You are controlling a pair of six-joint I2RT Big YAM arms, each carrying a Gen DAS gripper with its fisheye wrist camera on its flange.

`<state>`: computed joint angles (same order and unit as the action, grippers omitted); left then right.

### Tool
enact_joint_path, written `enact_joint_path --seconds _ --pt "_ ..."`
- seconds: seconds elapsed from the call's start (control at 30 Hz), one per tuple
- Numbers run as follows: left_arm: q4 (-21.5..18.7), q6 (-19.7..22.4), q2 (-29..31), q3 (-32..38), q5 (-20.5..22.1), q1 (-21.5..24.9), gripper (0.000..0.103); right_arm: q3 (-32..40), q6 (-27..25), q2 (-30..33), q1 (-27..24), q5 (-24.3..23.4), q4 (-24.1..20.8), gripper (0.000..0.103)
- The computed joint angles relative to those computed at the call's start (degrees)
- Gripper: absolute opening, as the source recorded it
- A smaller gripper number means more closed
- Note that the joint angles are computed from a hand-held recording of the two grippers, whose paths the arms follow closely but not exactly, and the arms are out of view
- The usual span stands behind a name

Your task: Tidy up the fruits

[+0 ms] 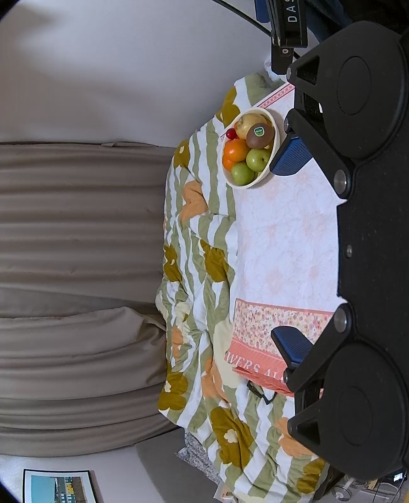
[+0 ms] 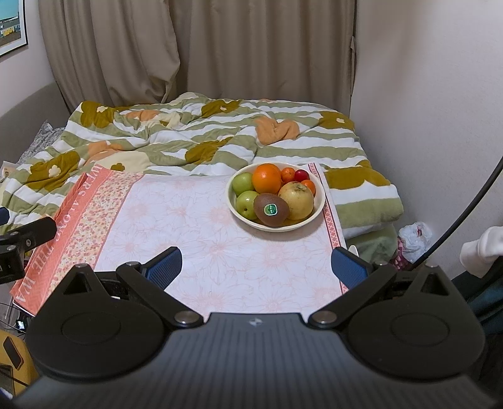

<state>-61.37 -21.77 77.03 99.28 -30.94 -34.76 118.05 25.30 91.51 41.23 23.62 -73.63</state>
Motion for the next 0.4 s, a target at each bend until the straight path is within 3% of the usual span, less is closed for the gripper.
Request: enact_joint_path --seconds 0.4 --pt "0.5 -1.7 -1.2 -1.6 0.8 0.6 0.103 1.5 1.2 1.4 1.1 0.2 -1.3 0.103"
